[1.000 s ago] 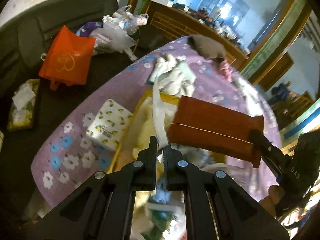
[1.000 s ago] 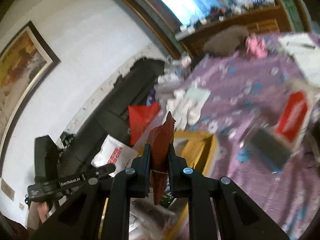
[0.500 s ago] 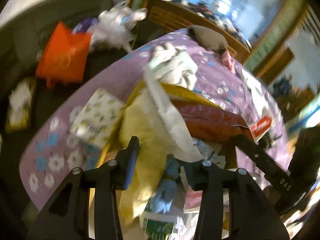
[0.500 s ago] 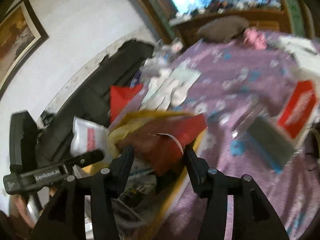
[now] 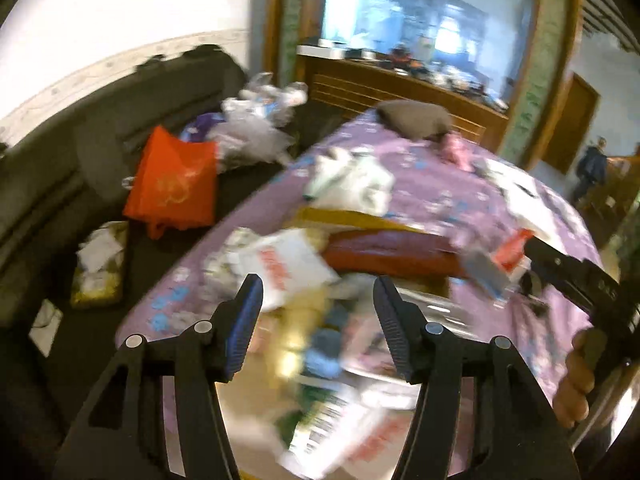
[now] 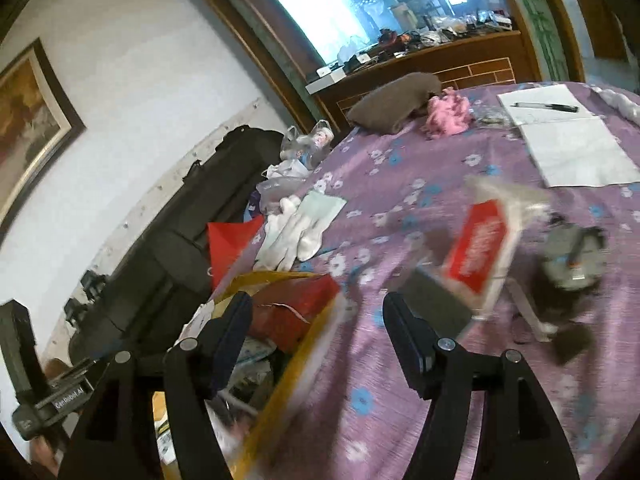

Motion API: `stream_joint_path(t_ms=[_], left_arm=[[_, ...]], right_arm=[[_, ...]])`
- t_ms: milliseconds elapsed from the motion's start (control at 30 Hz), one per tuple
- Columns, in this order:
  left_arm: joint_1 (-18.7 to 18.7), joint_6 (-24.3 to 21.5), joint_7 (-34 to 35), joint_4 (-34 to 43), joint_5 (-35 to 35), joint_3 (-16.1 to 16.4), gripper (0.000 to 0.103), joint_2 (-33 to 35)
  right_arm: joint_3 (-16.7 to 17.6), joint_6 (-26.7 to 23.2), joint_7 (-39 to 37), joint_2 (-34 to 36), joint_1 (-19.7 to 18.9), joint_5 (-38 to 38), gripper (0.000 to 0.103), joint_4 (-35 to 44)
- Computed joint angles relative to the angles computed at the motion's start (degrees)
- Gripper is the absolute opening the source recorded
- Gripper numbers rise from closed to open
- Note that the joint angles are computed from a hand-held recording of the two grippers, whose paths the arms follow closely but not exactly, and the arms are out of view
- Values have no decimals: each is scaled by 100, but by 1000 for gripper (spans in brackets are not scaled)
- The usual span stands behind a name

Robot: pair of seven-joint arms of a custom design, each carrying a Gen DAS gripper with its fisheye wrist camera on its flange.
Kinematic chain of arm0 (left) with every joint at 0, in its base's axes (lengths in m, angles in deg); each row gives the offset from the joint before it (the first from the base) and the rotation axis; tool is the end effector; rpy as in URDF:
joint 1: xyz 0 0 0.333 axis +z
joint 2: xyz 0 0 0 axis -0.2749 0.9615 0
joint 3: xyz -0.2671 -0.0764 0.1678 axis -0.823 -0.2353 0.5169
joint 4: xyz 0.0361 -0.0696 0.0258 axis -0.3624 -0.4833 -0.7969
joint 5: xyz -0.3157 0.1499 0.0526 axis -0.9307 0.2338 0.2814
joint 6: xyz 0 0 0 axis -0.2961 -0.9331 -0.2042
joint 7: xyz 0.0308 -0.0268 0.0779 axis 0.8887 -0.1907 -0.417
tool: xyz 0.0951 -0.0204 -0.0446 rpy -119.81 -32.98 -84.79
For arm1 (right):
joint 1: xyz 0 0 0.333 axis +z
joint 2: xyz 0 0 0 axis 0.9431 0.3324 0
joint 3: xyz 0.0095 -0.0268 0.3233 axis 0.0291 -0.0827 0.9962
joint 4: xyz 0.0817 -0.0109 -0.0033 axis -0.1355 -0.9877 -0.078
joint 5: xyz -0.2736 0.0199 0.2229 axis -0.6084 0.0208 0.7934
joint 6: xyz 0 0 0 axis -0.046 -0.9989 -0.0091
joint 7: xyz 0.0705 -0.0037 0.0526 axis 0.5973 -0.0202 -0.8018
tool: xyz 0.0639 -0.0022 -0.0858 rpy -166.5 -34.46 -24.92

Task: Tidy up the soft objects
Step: 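Grasp the black sponge in plastic with the left tool while the right grasps the white-orange packet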

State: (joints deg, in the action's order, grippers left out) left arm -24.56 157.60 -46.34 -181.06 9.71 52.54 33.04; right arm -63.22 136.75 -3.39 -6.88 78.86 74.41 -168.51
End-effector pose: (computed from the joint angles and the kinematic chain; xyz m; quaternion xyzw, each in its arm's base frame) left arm 0.3423 -0.1811 0.4608 -0.7932 0.4629 -0.2511 0.3056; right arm 0.4986 0.0805 0.4338 -0.7325 0.4731 0.0369 0.4881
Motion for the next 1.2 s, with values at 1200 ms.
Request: stream_joint_path(t_ms=[1200], left_arm=[[-1338,-882,1519,4581,-1384,754,37,4916]], right_arm=[[-273,-882,907,884,-1143,-449,68,577]])
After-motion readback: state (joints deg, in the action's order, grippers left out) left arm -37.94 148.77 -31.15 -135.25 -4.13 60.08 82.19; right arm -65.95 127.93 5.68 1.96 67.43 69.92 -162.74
